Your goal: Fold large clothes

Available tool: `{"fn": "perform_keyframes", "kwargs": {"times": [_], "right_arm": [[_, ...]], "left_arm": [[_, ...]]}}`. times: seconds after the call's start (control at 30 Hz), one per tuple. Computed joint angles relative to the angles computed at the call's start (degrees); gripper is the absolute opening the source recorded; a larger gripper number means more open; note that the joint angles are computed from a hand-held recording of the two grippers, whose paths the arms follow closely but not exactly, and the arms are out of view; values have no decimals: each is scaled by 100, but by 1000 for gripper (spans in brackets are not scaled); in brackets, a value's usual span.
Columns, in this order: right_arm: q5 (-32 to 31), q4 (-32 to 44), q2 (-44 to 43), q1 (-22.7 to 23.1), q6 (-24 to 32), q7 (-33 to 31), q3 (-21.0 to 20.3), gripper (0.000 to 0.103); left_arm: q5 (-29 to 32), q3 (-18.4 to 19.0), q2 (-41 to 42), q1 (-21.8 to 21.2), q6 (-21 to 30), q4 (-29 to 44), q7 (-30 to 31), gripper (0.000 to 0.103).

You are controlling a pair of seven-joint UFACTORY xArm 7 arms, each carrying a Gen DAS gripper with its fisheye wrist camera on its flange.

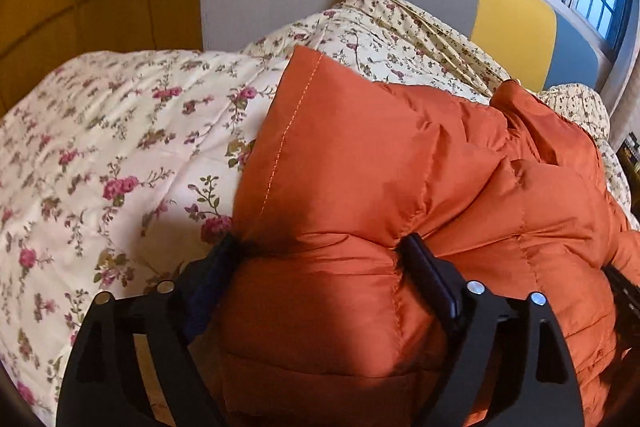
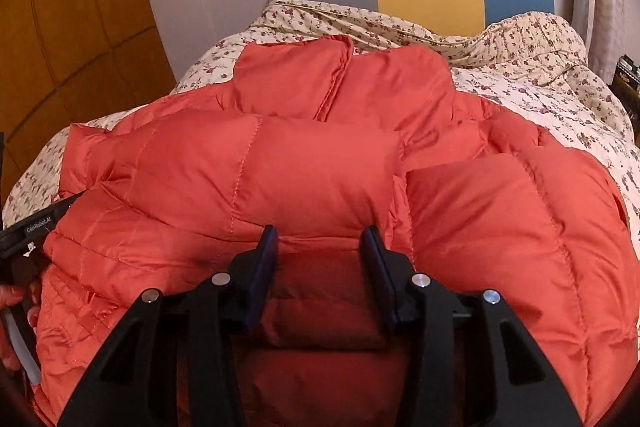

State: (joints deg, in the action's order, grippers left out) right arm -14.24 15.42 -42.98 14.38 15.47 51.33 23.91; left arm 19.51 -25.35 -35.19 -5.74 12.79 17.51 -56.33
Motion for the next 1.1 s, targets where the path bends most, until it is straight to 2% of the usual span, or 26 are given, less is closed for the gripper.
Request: {"fn": "perform_keyframes", "kwargs": {"times": [0.1,0.17,0.23,0.3,0.37,0.5,0.53,0.57,0.6,0.67,0.73,0.87,0.93,0.97,1.03,1.1], "right_arm": [[212,-204,-521,465,386,-143,-307,45],[326,-298,-997,695,563,-202,-394,47],[374,-375,-1419,768,694,-199,-361,47],[398,-280,-1484,688,739,-189,-319,47],[408,-105,-1223,544,740,-227,-310,47],[271,188,-540,190,955,-254,-113,47],[272,79,-453,199,778,-240,-161,52],[267,-97,-433,180,459,-168,-175,53],[256,-197,-448,151,312,-86,-134,53],[167,-188,-378,9,253,46,35,53],[67,-127,-288,-69,293,110,128,53],[41,-141,-240,26,259,90,-27,55],[99,-71,-284,198,520,-33,-172,56],[217,-48,-477,429,836,-156,-356,58],[458,-139,-970,771,1161,-269,-594,58],[744,-230,-1691,1171,1760,-442,-824,60]], "left_arm": [[-67,-7,-244,-124,330,-11,-69,92],[-50,-120,-925,-352,707,-140,-183,93],[-9,-252,-1569,-504,760,-315,-346,95],[35,-398,-1856,-552,757,-314,-441,95],[165,-539,-1624,-521,710,-43,-285,95],[656,-1107,-689,73,873,619,-119,95],[713,-1152,-382,173,937,715,-148,95],[726,-1075,-142,148,934,739,-165,96],[674,-832,169,44,725,697,-110,97],[752,-605,363,-2,517,655,-130,100],[867,-545,524,12,483,709,-157,100],[1074,-510,548,-83,640,744,-314,100],[1107,-467,513,-171,737,765,-351,100],[1095,-437,397,-275,882,752,-337,100],[956,-299,108,-609,1092,653,-243,100],[655,-12,-516,-1132,1211,356,-20,100]]}}
